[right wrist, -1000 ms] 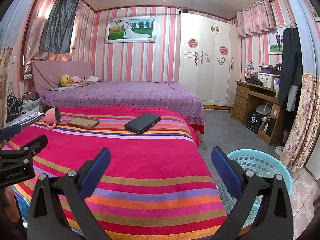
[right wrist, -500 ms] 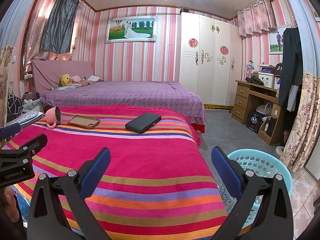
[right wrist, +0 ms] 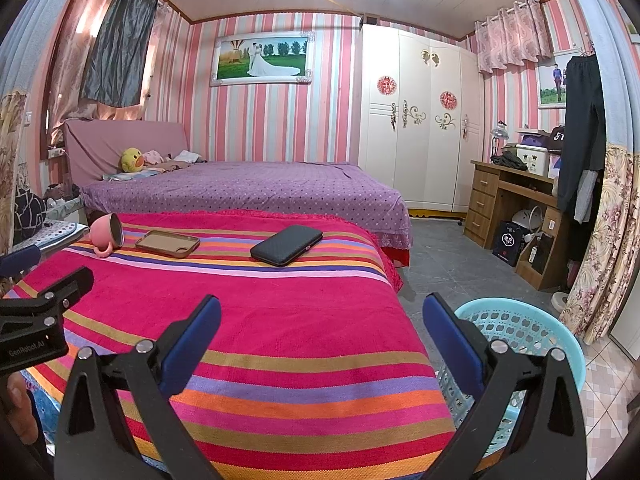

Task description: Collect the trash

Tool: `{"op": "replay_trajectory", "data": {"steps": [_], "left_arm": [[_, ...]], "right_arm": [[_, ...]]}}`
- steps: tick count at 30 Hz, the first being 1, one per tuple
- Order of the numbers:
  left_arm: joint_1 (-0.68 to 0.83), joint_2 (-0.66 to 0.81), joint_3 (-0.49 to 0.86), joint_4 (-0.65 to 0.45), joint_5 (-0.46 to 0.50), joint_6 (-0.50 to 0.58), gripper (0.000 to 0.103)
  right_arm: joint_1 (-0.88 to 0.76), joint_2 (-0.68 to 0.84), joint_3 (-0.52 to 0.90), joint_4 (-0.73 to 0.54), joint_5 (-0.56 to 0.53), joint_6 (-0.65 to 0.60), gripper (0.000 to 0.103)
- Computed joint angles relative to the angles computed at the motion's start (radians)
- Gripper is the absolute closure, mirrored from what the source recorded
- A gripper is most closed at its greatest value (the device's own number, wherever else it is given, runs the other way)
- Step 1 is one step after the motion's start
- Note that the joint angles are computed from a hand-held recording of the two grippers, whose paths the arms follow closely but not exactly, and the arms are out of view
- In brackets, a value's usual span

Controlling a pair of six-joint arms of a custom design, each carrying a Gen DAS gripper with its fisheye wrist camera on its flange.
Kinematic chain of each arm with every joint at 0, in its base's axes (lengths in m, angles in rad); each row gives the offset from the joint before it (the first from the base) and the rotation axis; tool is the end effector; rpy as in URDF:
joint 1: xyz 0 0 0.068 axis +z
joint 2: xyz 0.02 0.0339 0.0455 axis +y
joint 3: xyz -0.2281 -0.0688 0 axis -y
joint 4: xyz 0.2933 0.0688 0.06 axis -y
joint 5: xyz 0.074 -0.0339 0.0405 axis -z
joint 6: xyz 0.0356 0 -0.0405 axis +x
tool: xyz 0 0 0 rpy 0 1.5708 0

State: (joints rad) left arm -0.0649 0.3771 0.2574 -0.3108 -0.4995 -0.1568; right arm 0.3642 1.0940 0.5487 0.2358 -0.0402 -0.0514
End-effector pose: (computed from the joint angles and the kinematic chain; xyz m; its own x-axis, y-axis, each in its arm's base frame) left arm 0.2026 0.0039 0.1781 -0.3524 -0.1145 -0.9288 -0.4378 0.8973 0.0555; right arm 0.2813 0.1088 0.1820 -0.2641 -0.1556 -0.9519 -0.4058 0.9132 -0.0367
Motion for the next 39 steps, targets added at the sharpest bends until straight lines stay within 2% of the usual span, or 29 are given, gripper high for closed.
{"op": "replay_trajectory", "data": {"steps": [39], "left_arm": [[0.016,-0.01,-0.003,-0.007,0.014,0.005,0.005]], "right_arm": [[0.01,0.021,0.003,0.014,0.012,0.005,0.005]]}}
